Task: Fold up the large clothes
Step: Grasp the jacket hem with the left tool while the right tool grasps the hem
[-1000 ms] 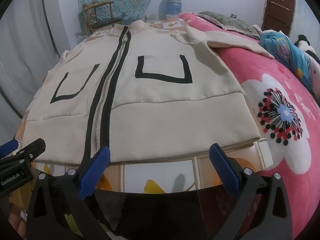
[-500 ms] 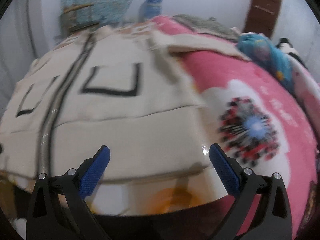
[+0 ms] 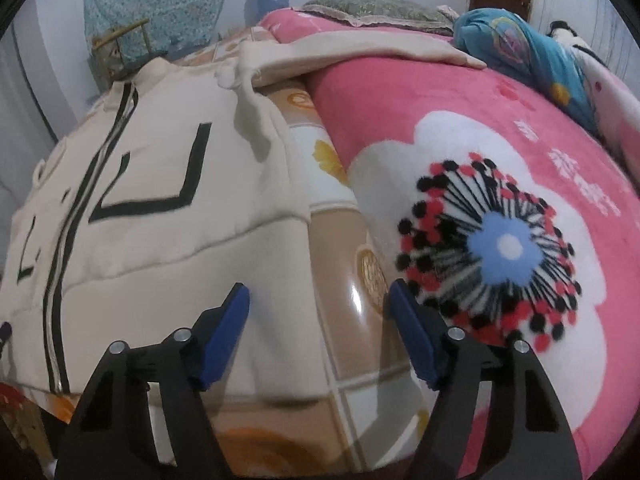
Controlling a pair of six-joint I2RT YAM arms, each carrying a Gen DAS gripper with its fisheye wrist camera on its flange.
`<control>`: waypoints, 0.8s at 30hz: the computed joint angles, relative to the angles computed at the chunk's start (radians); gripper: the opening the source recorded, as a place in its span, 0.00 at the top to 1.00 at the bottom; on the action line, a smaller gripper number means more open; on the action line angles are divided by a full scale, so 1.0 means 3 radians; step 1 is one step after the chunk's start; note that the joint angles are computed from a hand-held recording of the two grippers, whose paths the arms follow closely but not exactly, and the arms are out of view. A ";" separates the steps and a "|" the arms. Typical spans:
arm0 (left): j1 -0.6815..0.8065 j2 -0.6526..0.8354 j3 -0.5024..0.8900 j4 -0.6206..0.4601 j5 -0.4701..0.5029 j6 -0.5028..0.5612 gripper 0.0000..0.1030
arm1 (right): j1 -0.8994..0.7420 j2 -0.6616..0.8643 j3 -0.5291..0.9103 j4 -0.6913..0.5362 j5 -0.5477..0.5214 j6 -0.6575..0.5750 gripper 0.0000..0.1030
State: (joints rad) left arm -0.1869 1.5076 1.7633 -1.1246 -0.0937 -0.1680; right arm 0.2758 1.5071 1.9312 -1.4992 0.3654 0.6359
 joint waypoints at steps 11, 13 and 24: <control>0.0012 0.0111 0.0155 0.0001 0.0140 0.0058 0.57 | 0.0120 0.0355 0.0404 -0.0078 0.0144 -0.0294 0.77; 0.0022 0.0130 0.0193 -0.0020 0.0166 0.0085 0.60 | 0.0087 0.0342 0.0340 -0.0019 0.0095 -0.0315 0.80; 0.0038 0.0057 0.0344 -0.0233 0.0132 0.0463 0.87 | 0.0077 0.0141 0.0473 -0.0154 -0.0294 -0.0152 0.95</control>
